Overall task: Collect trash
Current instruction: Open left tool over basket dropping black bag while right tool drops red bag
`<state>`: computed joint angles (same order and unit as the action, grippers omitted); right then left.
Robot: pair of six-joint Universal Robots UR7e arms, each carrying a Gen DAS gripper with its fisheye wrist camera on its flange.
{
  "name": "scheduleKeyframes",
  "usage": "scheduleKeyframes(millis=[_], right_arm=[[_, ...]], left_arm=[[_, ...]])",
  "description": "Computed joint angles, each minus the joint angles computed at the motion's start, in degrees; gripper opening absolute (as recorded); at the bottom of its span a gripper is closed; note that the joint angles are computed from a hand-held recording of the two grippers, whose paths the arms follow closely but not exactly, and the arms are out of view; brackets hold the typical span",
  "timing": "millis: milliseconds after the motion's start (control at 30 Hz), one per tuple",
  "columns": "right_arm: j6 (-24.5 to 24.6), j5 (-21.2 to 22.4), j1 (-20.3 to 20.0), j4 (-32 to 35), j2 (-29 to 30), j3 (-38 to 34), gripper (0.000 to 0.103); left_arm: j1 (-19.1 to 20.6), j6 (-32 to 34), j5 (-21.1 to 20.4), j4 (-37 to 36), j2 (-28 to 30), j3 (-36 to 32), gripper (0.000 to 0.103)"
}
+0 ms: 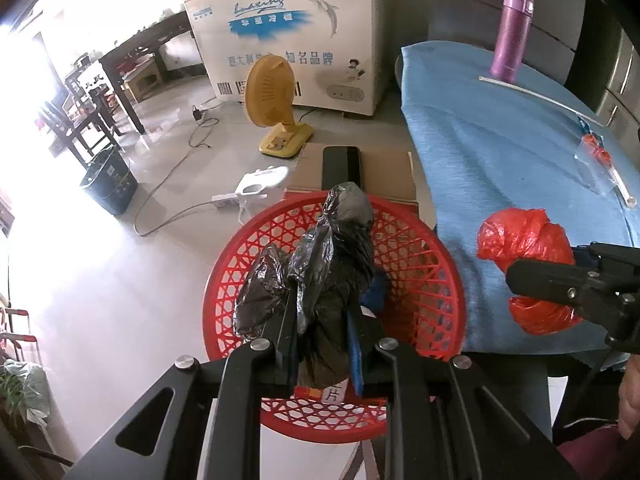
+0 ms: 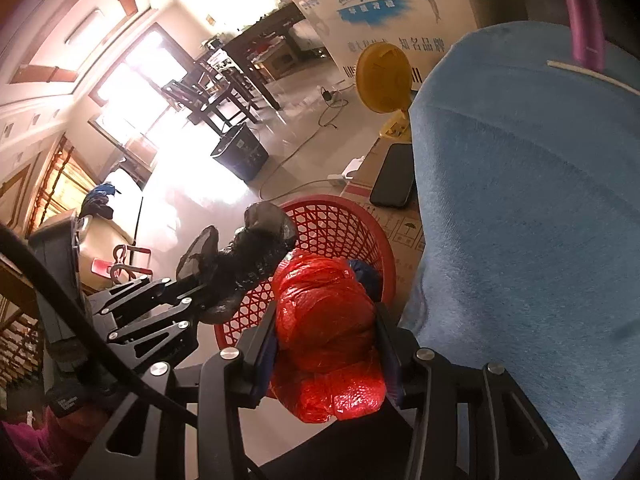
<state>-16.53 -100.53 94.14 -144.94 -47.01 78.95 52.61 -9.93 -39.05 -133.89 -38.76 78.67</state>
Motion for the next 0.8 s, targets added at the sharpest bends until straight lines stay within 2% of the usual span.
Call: scheduleKeyframes(millis=[800], right_arm=[[4.4, 0.4, 0.0, 6.6, 3.7, -4.5, 0.049]], left_arm=[[2.4, -3.2, 0.1, 8.8, 1.8, -4.3, 0.023]])
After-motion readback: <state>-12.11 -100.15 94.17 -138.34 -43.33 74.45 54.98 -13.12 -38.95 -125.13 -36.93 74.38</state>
